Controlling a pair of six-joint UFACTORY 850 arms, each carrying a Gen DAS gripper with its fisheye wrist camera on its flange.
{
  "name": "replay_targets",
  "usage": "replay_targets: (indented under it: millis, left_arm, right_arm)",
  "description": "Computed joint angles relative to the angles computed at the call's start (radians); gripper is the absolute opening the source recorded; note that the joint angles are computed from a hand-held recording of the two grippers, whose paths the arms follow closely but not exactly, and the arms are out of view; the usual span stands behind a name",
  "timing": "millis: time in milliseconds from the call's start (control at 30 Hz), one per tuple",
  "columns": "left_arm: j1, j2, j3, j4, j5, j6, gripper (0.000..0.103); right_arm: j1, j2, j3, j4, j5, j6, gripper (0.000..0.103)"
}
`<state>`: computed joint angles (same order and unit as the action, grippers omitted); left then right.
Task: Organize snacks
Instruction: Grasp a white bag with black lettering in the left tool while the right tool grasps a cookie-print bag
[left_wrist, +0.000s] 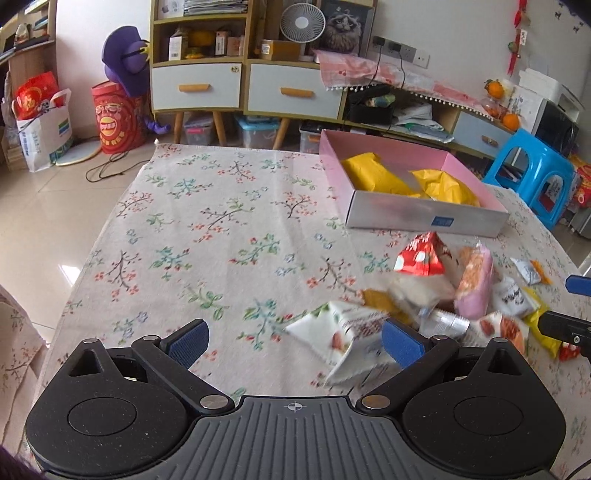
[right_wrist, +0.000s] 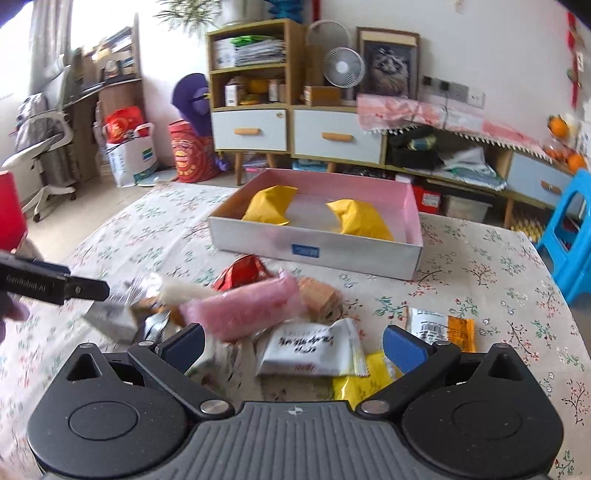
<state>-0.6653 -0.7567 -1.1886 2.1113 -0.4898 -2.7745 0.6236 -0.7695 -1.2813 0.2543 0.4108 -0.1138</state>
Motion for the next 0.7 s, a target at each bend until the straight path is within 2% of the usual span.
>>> replay_targets:
  millis: [233, 400, 700]
  left_arm:
    - [-0.008, 0.002, 0.060, 0.196, -0.054, -0.159, 0.101]
    - [-0.022, -0.011, 0.051, 0.276, -0.062, -0.149, 0.101]
    - [-0.051, -0.075, -0.017, 0.223, -0.103, 0.097, 0.101]
  right_arm:
    - [0.011, 0.001, 0.032, -0.078, 0.011, -0.025, 0.093]
    - [0.028, -0.007, 0.035, -0.096, 0.027, -0.085, 0.093]
    - [0.057, -0.034, 0.005, -0.154, -0.003, -0.173, 0.093]
